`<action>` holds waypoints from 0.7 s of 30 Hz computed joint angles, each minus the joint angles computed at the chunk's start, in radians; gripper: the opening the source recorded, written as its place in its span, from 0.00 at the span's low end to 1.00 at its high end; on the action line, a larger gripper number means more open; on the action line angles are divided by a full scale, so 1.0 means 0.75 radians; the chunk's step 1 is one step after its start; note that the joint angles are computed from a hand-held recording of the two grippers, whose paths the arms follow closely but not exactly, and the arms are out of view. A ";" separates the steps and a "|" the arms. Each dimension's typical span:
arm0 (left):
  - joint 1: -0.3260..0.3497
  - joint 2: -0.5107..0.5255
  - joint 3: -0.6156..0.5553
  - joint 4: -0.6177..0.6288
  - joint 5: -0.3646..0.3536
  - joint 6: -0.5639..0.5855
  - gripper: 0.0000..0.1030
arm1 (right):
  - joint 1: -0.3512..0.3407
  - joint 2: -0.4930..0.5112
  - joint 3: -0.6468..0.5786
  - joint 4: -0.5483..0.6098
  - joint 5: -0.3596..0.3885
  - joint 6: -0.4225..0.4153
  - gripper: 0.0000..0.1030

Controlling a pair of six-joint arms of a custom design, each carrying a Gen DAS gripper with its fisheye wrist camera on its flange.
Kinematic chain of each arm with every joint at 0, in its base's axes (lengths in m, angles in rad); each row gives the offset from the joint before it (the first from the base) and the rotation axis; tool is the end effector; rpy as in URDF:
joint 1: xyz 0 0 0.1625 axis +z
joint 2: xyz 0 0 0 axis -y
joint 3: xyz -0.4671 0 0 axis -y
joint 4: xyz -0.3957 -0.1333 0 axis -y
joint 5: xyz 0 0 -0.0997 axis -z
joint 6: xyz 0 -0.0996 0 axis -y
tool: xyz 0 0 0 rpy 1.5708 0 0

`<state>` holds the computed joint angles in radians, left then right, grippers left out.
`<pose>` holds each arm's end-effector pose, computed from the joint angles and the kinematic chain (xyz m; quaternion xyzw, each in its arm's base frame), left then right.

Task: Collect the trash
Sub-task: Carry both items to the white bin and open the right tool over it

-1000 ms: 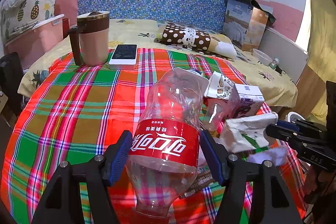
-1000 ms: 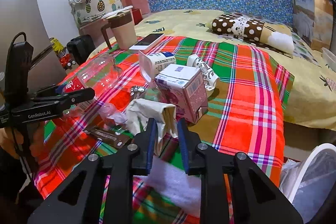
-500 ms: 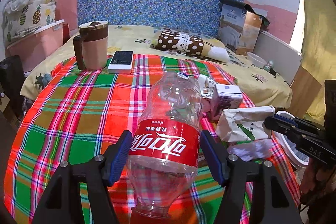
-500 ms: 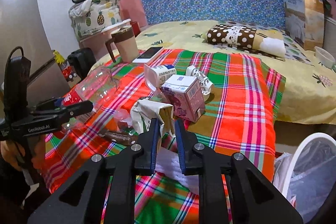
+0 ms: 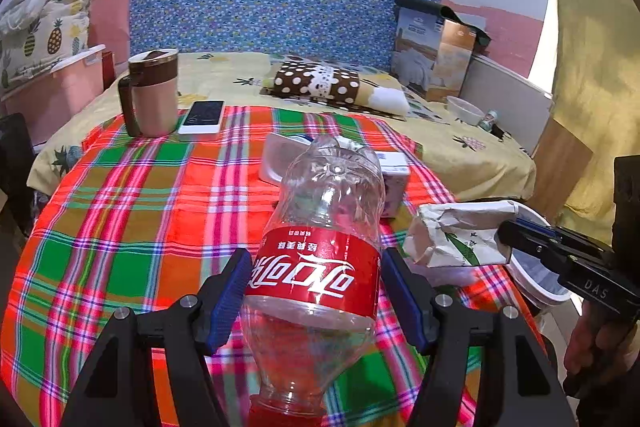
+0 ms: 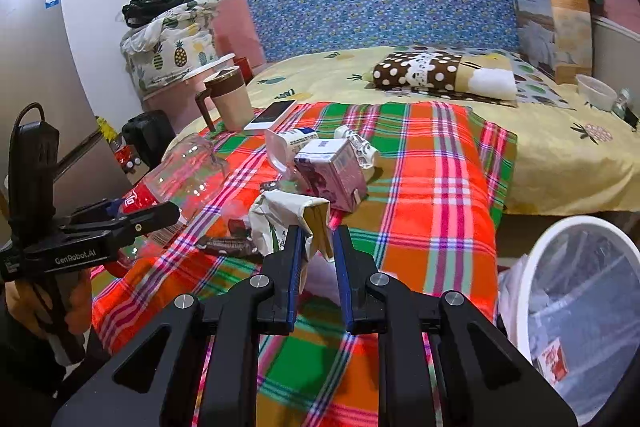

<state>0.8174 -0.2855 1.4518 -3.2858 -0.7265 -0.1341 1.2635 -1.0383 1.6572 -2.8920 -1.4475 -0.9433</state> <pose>-0.3434 -0.6698 -0.0742 0.1619 0.8702 -0.3925 0.2501 -0.0728 -0.7107 0.3243 0.3132 -0.8836 0.3122 0.1541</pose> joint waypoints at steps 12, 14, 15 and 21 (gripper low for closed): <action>-0.032 0.021 -0.008 0.036 -0.040 -0.014 0.64 | -0.029 -0.040 0.052 -0.053 0.022 0.021 0.18; -0.037 0.026 -0.016 0.043 -0.048 -0.013 0.64 | -0.033 -0.046 0.057 -0.066 0.028 0.026 0.18; -0.039 0.030 -0.023 0.048 -0.054 -0.009 0.64 | -0.036 -0.048 0.058 -0.074 0.031 0.031 0.18; -0.046 0.073 -0.103 0.103 -0.110 0.023 0.64 | -0.059 -0.066 0.067 -0.127 0.038 0.063 0.18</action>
<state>0.7829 -0.2308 1.3743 -3.2084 -0.8088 -0.1167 1.2189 -1.0877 1.7077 -2.9871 -1.4192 -0.8962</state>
